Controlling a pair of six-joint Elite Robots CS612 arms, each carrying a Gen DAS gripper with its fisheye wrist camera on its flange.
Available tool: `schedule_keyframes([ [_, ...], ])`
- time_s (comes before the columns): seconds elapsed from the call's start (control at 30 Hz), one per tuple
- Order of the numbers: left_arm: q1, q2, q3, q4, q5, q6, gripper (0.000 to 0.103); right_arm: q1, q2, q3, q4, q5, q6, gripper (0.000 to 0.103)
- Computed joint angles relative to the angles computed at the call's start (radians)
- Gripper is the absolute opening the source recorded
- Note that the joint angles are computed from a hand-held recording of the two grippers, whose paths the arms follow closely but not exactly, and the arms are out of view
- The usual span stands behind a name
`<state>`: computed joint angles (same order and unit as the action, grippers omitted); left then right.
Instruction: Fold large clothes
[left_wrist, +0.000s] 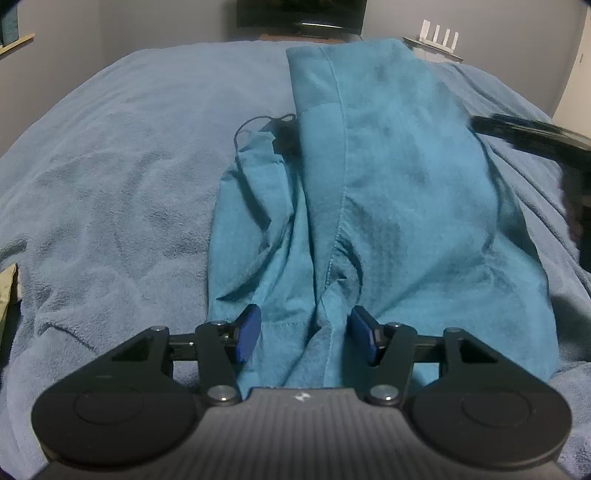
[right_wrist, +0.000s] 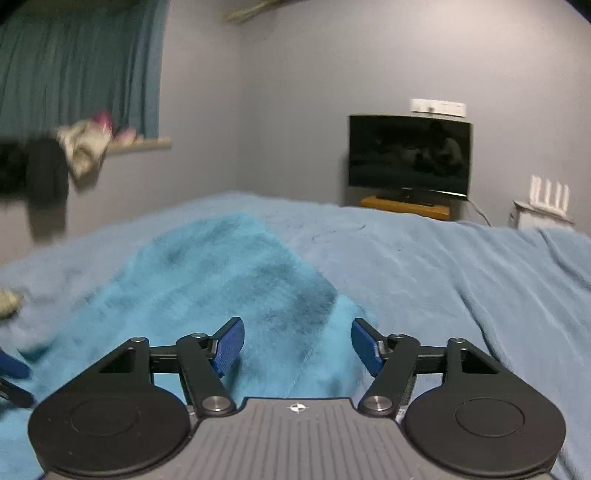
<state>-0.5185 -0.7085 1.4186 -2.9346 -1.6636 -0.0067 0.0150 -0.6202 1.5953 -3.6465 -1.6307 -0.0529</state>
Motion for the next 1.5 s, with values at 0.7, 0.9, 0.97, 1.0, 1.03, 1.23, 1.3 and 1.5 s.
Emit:
schedule_keyframes([
  [0.7, 0.016, 0.036, -0.054, 0.023, -0.048, -0.019, 0.059, -0.036, 0.129, -0.261, 0.13, 0.102, 0.262, 0.09],
  [0.9, 0.013, 0.04, -0.062, 0.031, -0.036, -0.015, 0.06, -0.121, 0.102, -0.17, 0.151, 0.304, 0.576, 0.096],
  [0.97, 0.012, 0.041, -0.063, 0.031, -0.033, -0.016, 0.06, -0.149, 0.118, -0.173, 0.168, 0.42, 0.662, 0.096],
  [1.0, 0.011, 0.041, -0.063, 0.031, -0.033, -0.017, 0.06, -0.163, 0.133, -0.184, 0.177, 0.499, 0.701, 0.096],
  [1.03, 0.011, 0.041, -0.063, 0.031, -0.032, -0.018, 0.06, -0.172, 0.148, -0.203, 0.191, 0.549, 0.725, 0.096],
  [1.23, 0.012, 0.047, -0.071, 0.037, -0.036, -0.025, 0.06, -0.202, 0.262, -0.337, 0.186, 0.792, 0.883, 0.098],
  [1.3, 0.013, 0.05, -0.075, 0.04, -0.042, -0.03, 0.061, -0.203, 0.301, -0.393, 0.183, 0.828, 0.908, 0.1],
  [1.5, 0.014, 0.059, -0.089, 0.054, -0.042, -0.041, 0.062, -0.164, 0.305, -0.434, 0.242, 0.738, 0.812, 0.092],
])
